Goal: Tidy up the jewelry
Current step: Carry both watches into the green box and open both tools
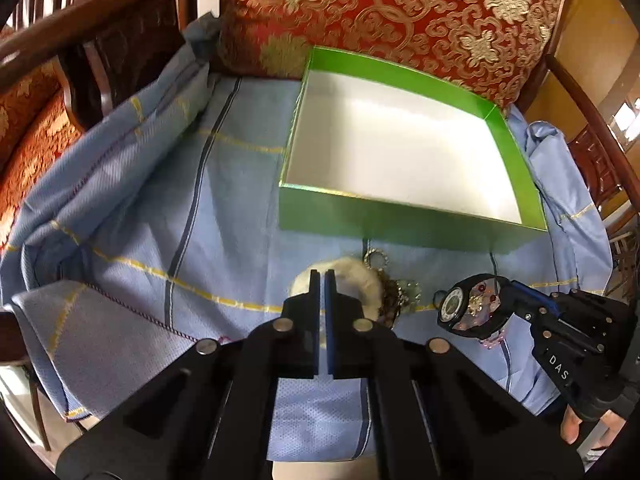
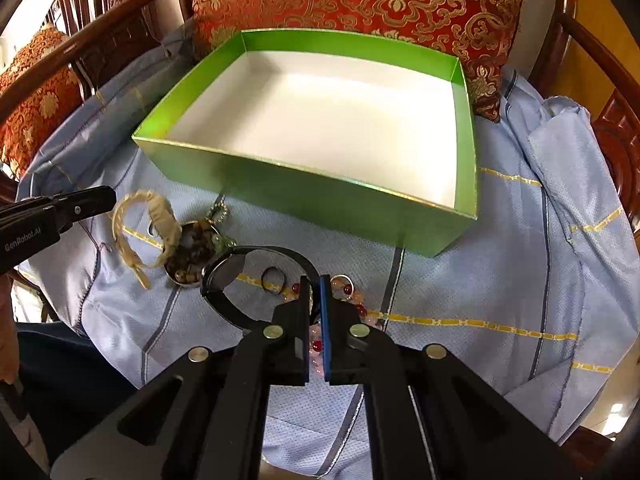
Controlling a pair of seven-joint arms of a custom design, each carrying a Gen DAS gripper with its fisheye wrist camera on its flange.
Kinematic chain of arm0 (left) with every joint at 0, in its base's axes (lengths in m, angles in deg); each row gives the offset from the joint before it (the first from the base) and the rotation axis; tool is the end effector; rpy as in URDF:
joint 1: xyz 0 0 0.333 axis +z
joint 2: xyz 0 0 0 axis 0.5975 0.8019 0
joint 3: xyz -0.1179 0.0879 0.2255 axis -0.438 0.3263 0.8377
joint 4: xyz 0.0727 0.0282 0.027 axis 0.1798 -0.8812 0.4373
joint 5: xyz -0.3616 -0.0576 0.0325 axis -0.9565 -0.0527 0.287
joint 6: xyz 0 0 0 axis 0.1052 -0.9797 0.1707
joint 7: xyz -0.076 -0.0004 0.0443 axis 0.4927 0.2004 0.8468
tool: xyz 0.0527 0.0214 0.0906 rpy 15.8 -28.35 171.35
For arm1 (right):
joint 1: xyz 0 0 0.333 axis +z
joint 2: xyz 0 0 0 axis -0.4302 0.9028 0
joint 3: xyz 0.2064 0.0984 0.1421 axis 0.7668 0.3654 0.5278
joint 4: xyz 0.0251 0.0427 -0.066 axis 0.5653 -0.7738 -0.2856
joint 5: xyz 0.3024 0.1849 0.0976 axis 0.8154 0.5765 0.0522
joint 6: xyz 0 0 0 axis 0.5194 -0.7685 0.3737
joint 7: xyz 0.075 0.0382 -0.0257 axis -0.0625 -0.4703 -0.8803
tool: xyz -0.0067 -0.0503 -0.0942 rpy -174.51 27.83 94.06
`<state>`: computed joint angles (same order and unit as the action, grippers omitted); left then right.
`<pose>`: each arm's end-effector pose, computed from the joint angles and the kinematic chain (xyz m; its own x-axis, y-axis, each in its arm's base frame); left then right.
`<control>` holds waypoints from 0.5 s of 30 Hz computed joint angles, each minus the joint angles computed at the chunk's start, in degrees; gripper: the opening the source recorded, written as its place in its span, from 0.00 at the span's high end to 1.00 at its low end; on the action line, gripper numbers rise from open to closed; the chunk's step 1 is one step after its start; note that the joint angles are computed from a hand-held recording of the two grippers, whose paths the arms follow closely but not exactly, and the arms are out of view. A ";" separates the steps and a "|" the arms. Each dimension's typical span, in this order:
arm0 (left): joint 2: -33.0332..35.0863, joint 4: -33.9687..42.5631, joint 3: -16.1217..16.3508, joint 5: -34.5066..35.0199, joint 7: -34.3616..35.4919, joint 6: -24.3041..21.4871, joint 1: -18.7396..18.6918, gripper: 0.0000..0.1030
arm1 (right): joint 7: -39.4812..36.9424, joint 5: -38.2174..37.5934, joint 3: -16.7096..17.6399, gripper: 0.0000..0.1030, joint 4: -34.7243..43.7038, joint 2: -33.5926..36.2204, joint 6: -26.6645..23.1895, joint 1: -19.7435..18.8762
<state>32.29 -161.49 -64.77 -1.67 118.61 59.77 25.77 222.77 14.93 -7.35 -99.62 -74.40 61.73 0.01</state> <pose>0.5237 -0.2211 0.4956 -0.5624 -0.8152 0.1385 -0.7612 0.4450 -0.4719 0.3842 0.2903 0.4680 -0.3249 -0.9438 -0.0601 -0.8264 0.3142 -0.4673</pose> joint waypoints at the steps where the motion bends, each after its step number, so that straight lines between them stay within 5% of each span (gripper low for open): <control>1: 0.37 0.45 0.00 0.56 -0.56 -0.60 0.00 0.97 | -0.12 -0.05 0.08 0.95 0.35 0.26 -0.39 0.00; 6: 4.33 4.56 0.55 5.55 -7.57 -4.99 0.50 0.95 | -0.71 0.92 -0.13 0.95 0.60 1.05 -0.37 0.26; 10: 6.49 6.91 1.18 6.77 -11.27 -6.98 1.28 0.79 | -0.28 0.95 -0.14 0.95 0.78 1.20 -1.06 0.20; 15: 9.83 9.83 0.93 9.59 -12.90 -9.12 0.93 0.78 | -0.96 1.23 -0.26 0.95 1.11 1.89 -0.96 0.39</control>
<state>42.12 -151.66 -63.83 7.92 105.71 50.65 26.70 221.81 16.17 -7.61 -98.51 -72.50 60.77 0.40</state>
